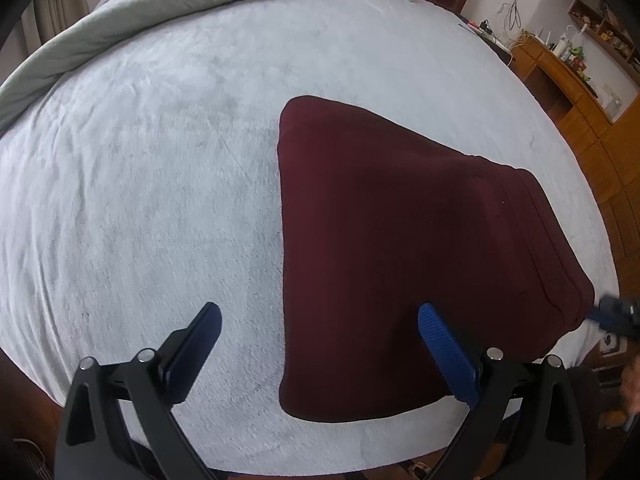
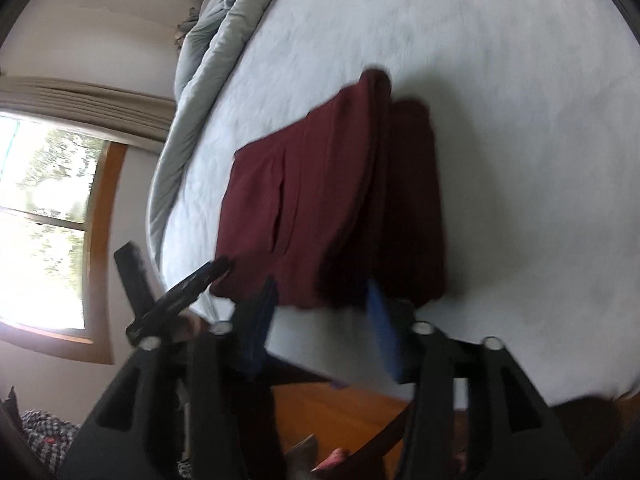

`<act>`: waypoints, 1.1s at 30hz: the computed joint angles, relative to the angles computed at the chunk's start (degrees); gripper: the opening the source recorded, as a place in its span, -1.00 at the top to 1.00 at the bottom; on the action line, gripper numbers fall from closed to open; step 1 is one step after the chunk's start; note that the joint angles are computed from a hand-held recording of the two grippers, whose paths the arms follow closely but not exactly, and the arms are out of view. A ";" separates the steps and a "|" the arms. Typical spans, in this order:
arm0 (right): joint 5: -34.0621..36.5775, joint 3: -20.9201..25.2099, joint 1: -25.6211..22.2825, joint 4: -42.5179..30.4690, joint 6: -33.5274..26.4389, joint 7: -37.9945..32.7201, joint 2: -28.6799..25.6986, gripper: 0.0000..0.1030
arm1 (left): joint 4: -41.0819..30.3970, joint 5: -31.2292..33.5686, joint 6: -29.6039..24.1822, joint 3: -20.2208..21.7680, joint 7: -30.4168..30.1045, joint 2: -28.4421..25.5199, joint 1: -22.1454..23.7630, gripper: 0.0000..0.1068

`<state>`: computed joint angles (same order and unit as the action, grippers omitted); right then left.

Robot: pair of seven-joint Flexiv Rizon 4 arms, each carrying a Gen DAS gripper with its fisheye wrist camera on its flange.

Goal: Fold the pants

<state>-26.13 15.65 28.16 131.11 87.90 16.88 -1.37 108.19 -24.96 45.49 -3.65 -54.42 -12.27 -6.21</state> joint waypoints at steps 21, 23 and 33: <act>1.59 0.63 0.74 -0.18 -7.21 -0.61 -0.65 0.45 | -0.23 0.15 -0.86 -0.33 -0.39 -0.30 -0.70 -0.86; -2.71 -0.47 0.70 0.43 -5.75 2.52 -0.76 0.44 | -0.84 -0.70 -2.14 -0.53 0.17 -0.71 -0.26 -0.86; -4.95 -0.86 0.09 1.66 -3.10 4.39 -0.44 0.38 | -9.46 -12.89 -23.77 -2.51 -2.12 -9.65 4.84 -0.49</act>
